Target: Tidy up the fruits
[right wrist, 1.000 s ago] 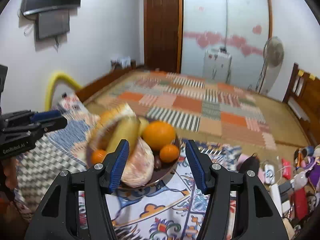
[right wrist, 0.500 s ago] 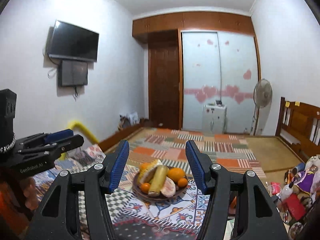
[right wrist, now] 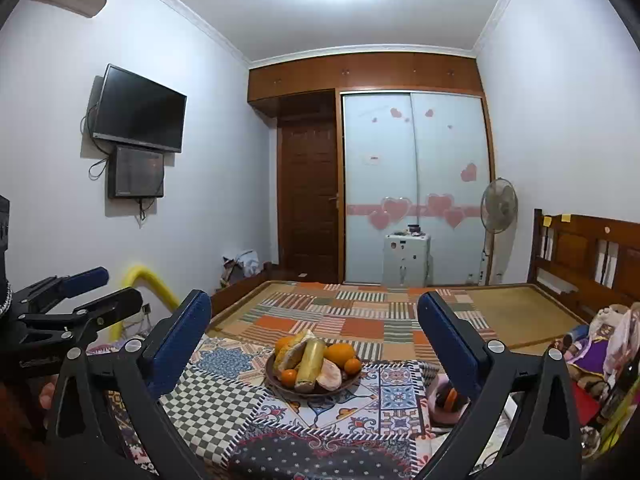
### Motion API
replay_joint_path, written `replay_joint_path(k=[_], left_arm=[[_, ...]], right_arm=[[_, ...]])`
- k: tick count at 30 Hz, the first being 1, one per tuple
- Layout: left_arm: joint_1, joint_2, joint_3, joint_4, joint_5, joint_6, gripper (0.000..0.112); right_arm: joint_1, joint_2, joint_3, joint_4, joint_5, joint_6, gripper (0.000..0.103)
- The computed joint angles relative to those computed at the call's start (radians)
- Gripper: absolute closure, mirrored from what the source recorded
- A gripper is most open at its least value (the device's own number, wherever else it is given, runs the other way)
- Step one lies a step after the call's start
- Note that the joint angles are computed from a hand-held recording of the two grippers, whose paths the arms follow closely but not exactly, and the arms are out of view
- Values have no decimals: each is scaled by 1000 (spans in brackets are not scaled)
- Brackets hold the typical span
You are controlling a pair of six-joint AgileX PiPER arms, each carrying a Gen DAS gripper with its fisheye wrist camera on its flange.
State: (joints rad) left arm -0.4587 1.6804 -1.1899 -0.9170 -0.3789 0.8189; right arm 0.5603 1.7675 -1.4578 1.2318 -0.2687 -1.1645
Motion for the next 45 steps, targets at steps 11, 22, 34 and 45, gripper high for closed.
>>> replay_joint_path(k=[11, 22, 34, 45], left_arm=[[-25, -14, 46, 25, -50, -31, 12], [-30, -20, 62, 34, -62, -44, 10], [-37, -11, 54, -1, -76, -11, 10], [-43, -2, 37, -33, -75, 23, 9]], right_arm=[[16, -24, 54, -53, -34, 53, 0], [20, -27, 60, -54, -40, 53, 0], [22, -38, 82, -90, -54, 91, 0], [10, -51, 92, -114, -43, 126, 0]])
